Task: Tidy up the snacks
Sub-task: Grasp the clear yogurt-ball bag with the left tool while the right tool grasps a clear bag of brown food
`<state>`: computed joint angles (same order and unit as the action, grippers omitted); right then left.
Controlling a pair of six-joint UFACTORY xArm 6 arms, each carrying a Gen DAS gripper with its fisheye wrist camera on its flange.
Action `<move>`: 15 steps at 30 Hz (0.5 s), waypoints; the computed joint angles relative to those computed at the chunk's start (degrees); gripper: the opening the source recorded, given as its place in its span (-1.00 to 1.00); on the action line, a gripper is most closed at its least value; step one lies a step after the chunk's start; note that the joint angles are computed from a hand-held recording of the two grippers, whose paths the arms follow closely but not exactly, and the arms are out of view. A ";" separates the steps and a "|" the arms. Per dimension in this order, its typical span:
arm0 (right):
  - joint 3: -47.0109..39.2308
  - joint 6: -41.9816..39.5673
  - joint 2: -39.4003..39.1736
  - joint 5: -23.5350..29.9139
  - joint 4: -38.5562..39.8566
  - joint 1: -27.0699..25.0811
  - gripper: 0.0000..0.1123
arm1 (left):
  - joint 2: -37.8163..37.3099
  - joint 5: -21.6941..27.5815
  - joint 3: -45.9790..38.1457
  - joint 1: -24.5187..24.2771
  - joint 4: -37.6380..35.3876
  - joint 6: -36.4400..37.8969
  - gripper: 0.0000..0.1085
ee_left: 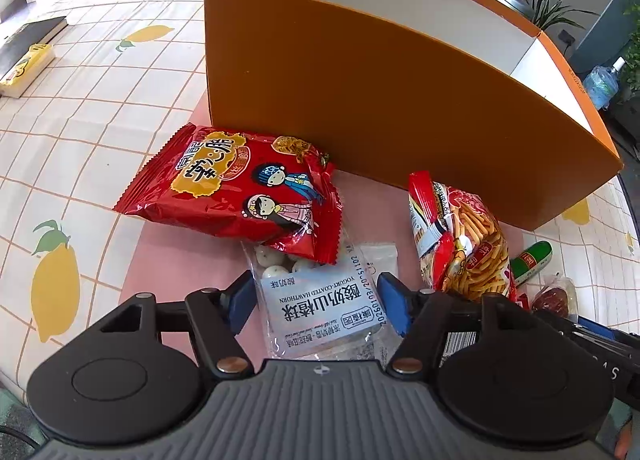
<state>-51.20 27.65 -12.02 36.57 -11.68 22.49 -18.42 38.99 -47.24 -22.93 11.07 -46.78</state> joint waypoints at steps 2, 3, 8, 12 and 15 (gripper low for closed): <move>0.39 0.39 -0.40 -0.39 -0.48 0.08 -0.19 | -1.06 0.49 0.54 -0.03 -0.38 0.72 0.33; 0.51 0.68 -0.57 -0.55 -0.83 0.14 -0.20 | -1.61 0.69 0.88 -0.07 -0.54 0.97 0.33; 1.74 2.30 -1.94 -1.81 -3.35 0.64 -0.20 | -3.88 0.37 2.79 0.45 -2.84 4.36 0.29; 3.41 3.26 -3.78 -3.38 -4.86 0.88 -0.20 | -6.30 0.52 4.15 -0.07 -4.42 6.13 0.28; 4.57 2.79 -5.25 -4.17 -4.66 1.08 -0.20 | -8.34 0.83 5.21 -0.36 -4.63 6.67 0.27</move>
<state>-46.63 30.45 -17.26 32.40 -16.35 23.57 -26.76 39.82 -42.03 -23.29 6.44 -40.11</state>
